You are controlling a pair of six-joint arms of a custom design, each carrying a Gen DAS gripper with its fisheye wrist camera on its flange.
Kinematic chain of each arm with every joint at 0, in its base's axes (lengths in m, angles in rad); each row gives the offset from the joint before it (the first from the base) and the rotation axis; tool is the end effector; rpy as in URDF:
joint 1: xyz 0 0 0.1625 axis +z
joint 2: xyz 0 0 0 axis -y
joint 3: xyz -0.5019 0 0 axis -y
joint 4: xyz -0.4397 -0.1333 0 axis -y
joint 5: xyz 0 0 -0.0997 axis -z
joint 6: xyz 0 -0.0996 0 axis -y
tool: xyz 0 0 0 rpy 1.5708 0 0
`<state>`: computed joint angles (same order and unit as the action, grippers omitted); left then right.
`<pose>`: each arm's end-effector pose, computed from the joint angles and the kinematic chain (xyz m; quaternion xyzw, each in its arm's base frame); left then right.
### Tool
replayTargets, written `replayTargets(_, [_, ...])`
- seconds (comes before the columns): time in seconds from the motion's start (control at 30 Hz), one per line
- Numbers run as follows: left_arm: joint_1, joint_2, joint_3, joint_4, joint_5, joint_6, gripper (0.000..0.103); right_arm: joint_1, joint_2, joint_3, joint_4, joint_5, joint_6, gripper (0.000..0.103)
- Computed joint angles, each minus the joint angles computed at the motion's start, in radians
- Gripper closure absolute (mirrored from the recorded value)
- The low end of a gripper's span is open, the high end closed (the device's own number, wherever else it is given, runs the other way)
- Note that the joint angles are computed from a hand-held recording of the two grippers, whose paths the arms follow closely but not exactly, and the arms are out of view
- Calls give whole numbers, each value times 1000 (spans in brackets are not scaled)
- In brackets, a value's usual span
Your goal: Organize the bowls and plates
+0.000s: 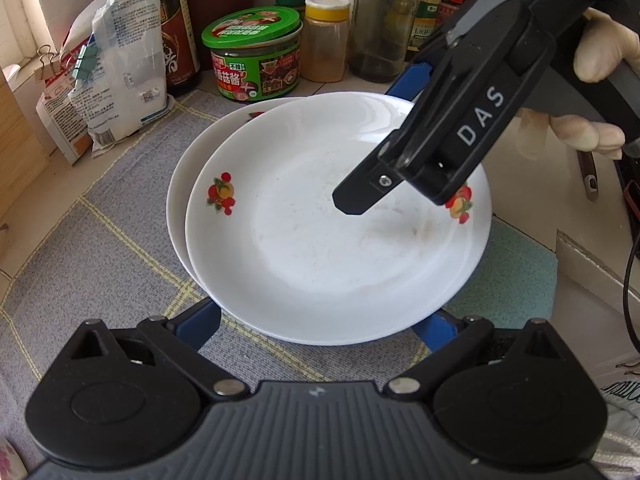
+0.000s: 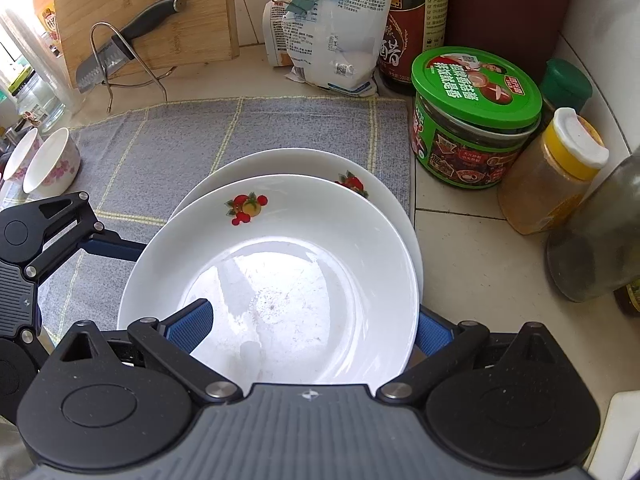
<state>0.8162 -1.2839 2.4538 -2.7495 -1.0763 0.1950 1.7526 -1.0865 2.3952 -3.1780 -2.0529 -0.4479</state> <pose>-0.1521 -0.4254 0.1523 0.4423 0.8628 -0.0717 0.2340 0.1705 -0.4454 0.1270 0.2636 -0.9241 0.1118 0.2531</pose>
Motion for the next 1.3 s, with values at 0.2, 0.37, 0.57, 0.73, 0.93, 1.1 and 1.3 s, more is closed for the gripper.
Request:
replayTargets(0.2, [9, -6, -3, 1, -16, 1, 2, 2, 1, 4, -6, -8, 5, 0])
replayTargets(0.37, [4, -8, 1, -4, -15, -7, 2, 8, -1, 5, -5, -17, 13, 0])
replayTargets(0.57, [1, -13, 8, -17, -15, -6, 2, 16, 1, 10, -13, -30, 15, 0])
replayTargets(0.73, [-4, -15, 18, -36, -12, -4, 2, 22, 1, 18, -26, -41, 8, 0])
replayTargets(0.93, [-12, -17, 36, -77, -3, -4, 2, 33, 8, 34, -58, -62, -13, 0])
replayTargets(1.1, [-23, -29, 63, -129, 3, -6, 2, 45, 6, 53, -107, -47, -49, 0])
replayTargets(1.3, [-32, -62, 106, -256, 5, -12, 2, 73, 15, 76, -203, -28, -116, 0])
